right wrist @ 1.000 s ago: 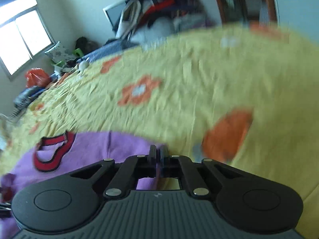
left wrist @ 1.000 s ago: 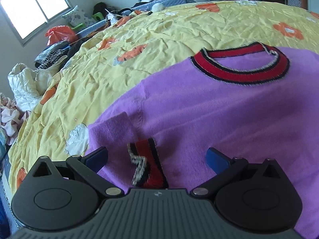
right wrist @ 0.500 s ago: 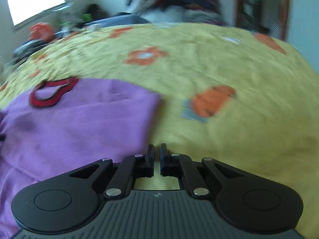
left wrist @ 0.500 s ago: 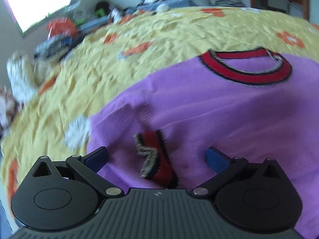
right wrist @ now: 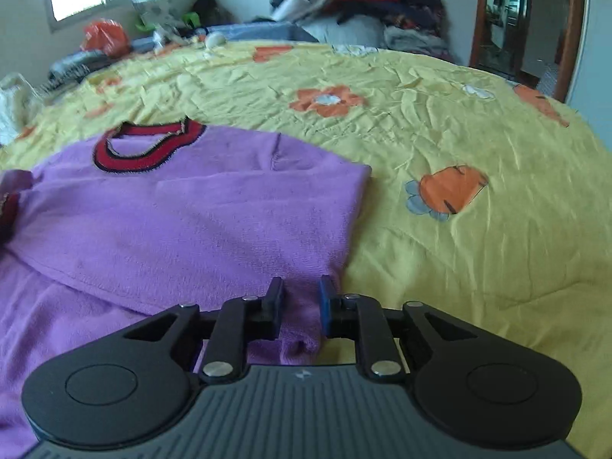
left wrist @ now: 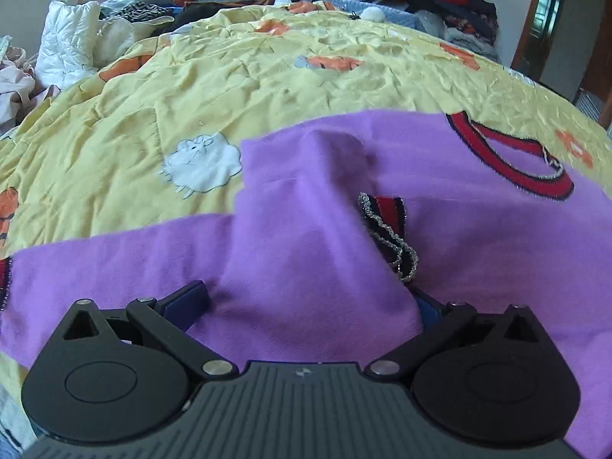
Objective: Fold small clothes
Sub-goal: 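Reach the left gripper to the other sleeve's striped cuff and close on it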
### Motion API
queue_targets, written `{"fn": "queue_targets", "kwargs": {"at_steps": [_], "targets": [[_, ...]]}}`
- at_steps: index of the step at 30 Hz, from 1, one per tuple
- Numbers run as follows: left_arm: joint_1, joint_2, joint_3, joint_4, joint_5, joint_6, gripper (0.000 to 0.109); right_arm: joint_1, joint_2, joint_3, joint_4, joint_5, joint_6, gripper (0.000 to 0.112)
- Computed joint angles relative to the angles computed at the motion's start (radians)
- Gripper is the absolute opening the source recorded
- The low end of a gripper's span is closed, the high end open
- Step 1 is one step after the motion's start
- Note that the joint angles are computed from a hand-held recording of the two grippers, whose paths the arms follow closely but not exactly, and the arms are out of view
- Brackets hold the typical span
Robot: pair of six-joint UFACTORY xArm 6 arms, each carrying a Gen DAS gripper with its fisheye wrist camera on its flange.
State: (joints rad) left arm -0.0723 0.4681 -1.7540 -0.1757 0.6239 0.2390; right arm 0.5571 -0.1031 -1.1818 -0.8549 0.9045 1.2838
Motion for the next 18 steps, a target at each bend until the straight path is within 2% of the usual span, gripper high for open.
{"fn": "queue_targets", "kwargs": {"at_steps": [1, 3, 4, 5, 7, 8, 9, 11, 13, 16, 18], "targets": [[0.002, -0.006, -0.001, -0.025, 0.013, 0.011, 0.103, 0.011, 0.014, -0.019, -0.007, -0.014, 0.013, 0.028], [0.006, -0.021, 0.011, -0.102, 0.007, 0.045, 0.103, 0.008, 0.054, -0.053, -0.02, -0.099, 0.054, 0.055], [0.004, -0.025, 0.018, -0.093, -0.012, 0.03, 0.103, 0.011, 0.087, -0.085, -0.032, -0.116, 0.078, 0.083], [0.001, -0.028, 0.027, -0.046, -0.034, -0.02, 0.103, 0.015, 0.124, -0.123, -0.042, -0.133, 0.089, 0.095], [0.007, 0.012, -0.032, 0.034, 0.009, -0.119, 0.103, 0.013, 0.205, -0.196, -0.024, -0.204, 0.062, 0.095], [0.018, 0.039, -0.072, 0.024, 0.045, -0.129, 0.103, 0.012, 0.244, -0.229, -0.001, -0.233, 0.02, 0.095], [0.027, 0.037, -0.073, 0.0, 0.04, -0.118, 0.103, 0.018, 0.286, -0.272, 0.04, -0.22, -0.045, 0.095], [0.049, 0.03, -0.088, 0.008, 0.072, -0.123, 0.103, 0.043, 0.369, -0.369, 0.064, -0.087, -0.15, 0.095], [0.086, -0.018, -0.035, -0.091, 0.049, -0.056, 0.103, 0.063, 0.38, -0.391, 0.031, -0.045, -0.15, 0.095], [0.155, -0.101, 0.084, -0.243, -0.039, 0.019, 0.103, 0.05, 0.335, -0.318, 0.043, -0.147, -0.086, 0.098], [0.218, -0.124, 0.119, -0.445, -0.037, 0.166, 0.103, 0.063, 0.331, -0.303, 0.008, -0.138, -0.05, 0.101]]}}
